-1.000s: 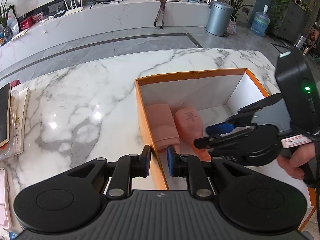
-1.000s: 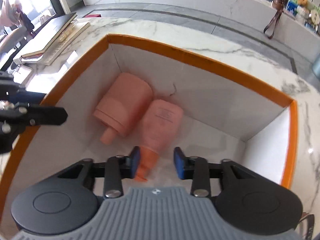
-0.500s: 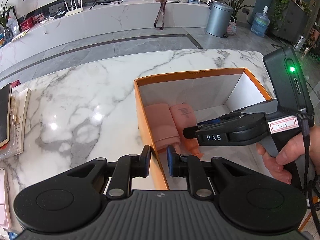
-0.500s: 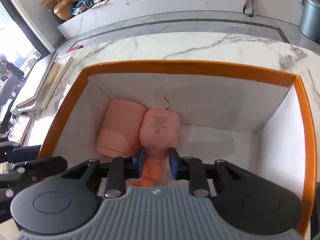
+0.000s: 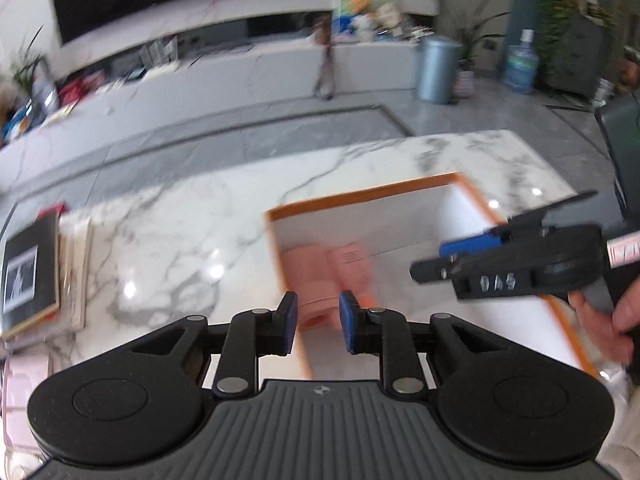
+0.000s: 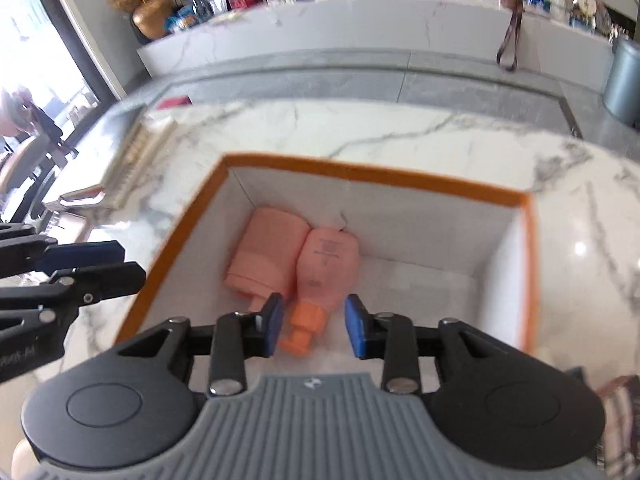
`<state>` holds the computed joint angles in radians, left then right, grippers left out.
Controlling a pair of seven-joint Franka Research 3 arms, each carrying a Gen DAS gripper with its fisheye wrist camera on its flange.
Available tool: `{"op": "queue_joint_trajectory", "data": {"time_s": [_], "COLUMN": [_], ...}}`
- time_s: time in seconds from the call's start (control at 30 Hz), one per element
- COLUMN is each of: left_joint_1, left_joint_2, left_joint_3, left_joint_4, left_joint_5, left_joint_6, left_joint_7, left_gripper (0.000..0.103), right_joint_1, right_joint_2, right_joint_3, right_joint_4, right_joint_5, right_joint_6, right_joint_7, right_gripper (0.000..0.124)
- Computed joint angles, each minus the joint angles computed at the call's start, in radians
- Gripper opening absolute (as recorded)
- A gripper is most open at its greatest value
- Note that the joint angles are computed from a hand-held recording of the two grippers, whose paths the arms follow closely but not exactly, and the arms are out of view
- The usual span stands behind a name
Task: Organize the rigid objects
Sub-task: 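Withdraw both tools from the box back toward the remaining objects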
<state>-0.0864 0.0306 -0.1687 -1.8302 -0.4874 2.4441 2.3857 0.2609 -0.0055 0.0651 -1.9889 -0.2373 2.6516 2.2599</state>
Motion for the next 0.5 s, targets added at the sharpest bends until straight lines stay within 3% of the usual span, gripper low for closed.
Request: {"op": "queue_joint_trajectory", "data": {"time_s": [0.07, 0.2, 0.33, 0.43, 0.5], "left_joint_1": [-0.007, -0.058, -0.119, -0.169, -0.194], "left_joint_2": [-0.050, -0.130, -0.179, -0.203, -0.190], "left_joint_3": [-0.004, 0.008, 0.017, 0.005, -0.002], "left_joint_4": [-0.030, -0.090, -0.127, -0.173, -0.163], "left_joint_5": [-0.041, -0.130, -0.203, -0.208, -0.191], "left_joint_6": [-0.024, -0.044, -0.106, -0.077, -0.115], "left_joint_7": [0.045, 0.127, 0.199, 0.238, 0.212], "left_gripper": [0.031, 0.031, 0.032, 0.034, 0.035], "right_joint_1": [-0.015, -0.079, -0.211, -0.245, -0.265], "right_joint_2": [-0.104, -0.314, -0.530, -0.662, -0.729], "right_joint_3": [0.002, 0.023, 0.110, 0.115, 0.117], "right_joint_4": [-0.100, -0.297, -0.463, -0.574, -0.628], "right_joint_5": [-0.069, -0.058, -0.104, -0.059, -0.031], "right_joint_6": [0.050, 0.141, 0.107, 0.080, 0.051], "right_joint_7": [0.062, 0.051, 0.110, 0.101, 0.088], "right_gripper": [0.041, 0.045, 0.047, 0.050, 0.051]}}
